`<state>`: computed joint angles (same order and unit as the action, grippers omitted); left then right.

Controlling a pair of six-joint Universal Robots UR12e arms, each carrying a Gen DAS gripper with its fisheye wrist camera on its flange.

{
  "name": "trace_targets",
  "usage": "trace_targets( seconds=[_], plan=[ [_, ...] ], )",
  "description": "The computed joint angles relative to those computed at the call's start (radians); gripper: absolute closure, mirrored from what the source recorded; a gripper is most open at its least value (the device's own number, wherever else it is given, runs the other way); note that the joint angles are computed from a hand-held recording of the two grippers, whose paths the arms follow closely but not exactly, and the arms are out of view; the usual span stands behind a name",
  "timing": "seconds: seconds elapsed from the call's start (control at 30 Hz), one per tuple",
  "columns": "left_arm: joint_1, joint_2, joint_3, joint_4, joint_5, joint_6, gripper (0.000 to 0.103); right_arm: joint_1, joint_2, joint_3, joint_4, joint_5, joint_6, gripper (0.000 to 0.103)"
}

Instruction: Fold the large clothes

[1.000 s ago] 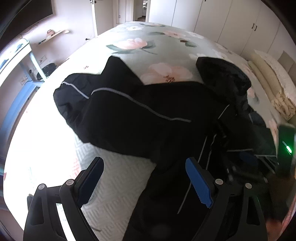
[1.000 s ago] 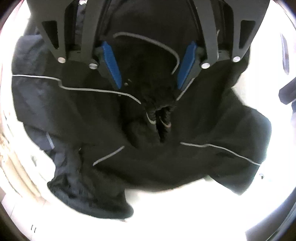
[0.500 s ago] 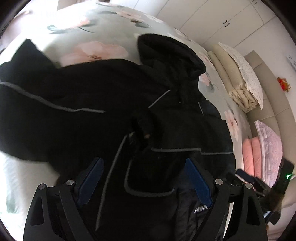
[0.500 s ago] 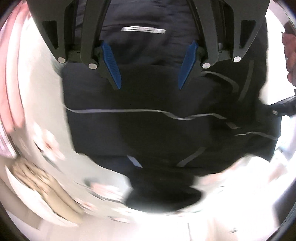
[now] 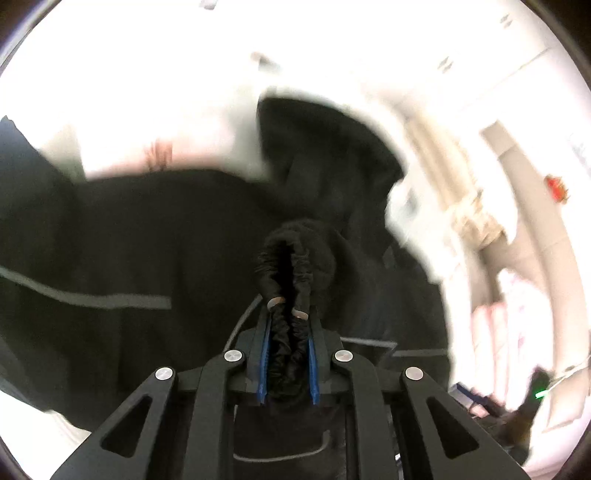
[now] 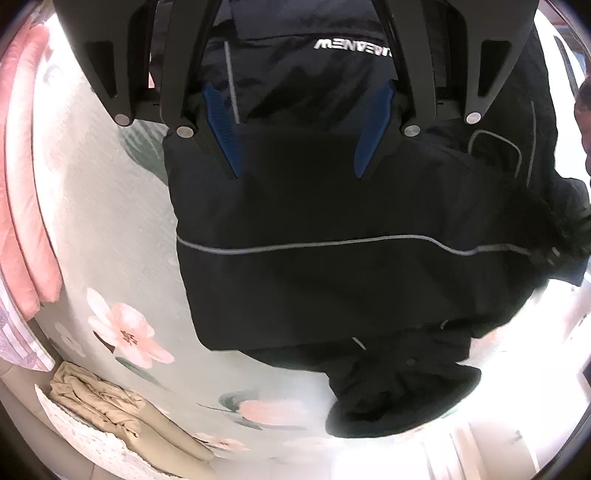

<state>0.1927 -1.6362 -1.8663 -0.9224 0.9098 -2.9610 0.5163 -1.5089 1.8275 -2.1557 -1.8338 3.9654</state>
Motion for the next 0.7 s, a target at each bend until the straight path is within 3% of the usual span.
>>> trace_targets(
  seconds=[0.1,0.3,0.37,0.47,0.6,0.7],
  plan=[
    [0.038,0.008,0.003,0.041,0.004,-0.039,0.087,-0.004,0.009,-0.01,-0.034,0.011,0.002,0.038],
    [0.039,-0.039,-0.011,-0.062,0.251,-0.003,0.082,-0.011,0.064,-0.034,-0.081,0.055,-0.005,0.038],
    [0.044,-0.027,-0.042,-0.019,0.236,0.014,0.077,-0.012,0.092,-0.046,-0.061,0.06,-0.001,0.038],
    [0.035,-0.012,-0.043,-0.014,0.252,0.036,0.059,-0.013,0.126,-0.064,-0.009,0.052,0.002,0.037],
    [0.036,0.015,-0.036,-0.033,0.298,0.08,0.057,-0.028,0.146,-0.064,0.012,0.091,-0.008,0.032],
    [0.045,0.07,-0.055,0.04,0.346,0.104,0.057,-0.032,0.145,-0.079,0.044,0.104,0.002,0.032]
  ],
)
